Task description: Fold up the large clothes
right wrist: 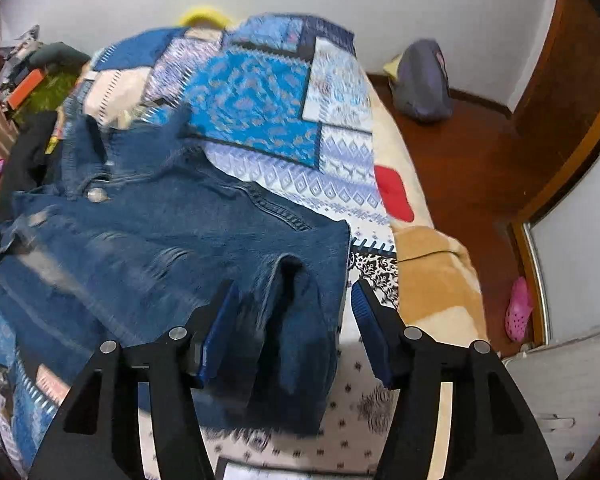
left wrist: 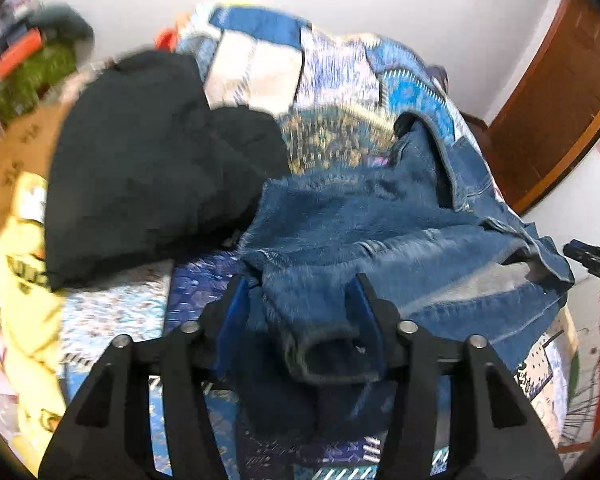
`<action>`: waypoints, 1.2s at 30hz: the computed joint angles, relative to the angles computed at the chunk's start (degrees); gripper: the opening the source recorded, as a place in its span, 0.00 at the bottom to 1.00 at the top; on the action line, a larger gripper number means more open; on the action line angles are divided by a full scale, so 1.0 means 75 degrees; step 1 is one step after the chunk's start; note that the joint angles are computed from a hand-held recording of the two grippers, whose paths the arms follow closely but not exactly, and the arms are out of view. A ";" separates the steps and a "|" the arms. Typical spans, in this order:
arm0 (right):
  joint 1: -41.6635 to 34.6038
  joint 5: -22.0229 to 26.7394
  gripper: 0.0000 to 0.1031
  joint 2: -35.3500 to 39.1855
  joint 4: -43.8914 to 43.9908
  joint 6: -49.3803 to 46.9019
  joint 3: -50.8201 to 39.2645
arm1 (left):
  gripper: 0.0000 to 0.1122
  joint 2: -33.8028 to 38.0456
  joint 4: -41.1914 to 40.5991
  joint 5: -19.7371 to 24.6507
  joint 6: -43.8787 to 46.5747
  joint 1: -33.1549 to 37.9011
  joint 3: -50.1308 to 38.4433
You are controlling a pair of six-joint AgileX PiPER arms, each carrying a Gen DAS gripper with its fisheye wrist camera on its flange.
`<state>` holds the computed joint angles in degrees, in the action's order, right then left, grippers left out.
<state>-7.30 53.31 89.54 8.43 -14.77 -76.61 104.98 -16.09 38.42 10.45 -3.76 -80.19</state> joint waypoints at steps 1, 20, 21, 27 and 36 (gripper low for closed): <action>-0.0032 0.0051 0.53 -0.0209 0.0199 -0.0133 0.0103 | 0.47 -0.0243 -0.0045 -0.0143 0.0076 -0.0005 0.0245; 0.2173 -0.0944 0.53 -0.0554 0.1056 0.0253 0.2050 | 0.47 -0.0617 0.4533 -0.2132 -0.3496 -0.2459 0.2165; 0.2151 -0.1043 0.53 -0.0404 0.1139 0.0151 0.1932 | 0.47 -0.0433 0.4727 -0.2149 -0.3561 -0.2495 0.1992; 0.1944 -0.0301 0.54 0.1682 0.0389 0.1191 -0.0691 | 0.51 0.1141 0.3958 -0.1147 -0.2348 -0.2146 -0.0398; 0.2207 -0.1303 0.54 0.1656 -0.1009 0.3145 -0.2136 | 0.46 0.2137 0.2522 -0.0221 -0.2852 -0.1201 -0.3353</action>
<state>9.26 43.54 101.96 0.86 8.81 -92.63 121.01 2.83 36.76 -10.94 -12.77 -105.34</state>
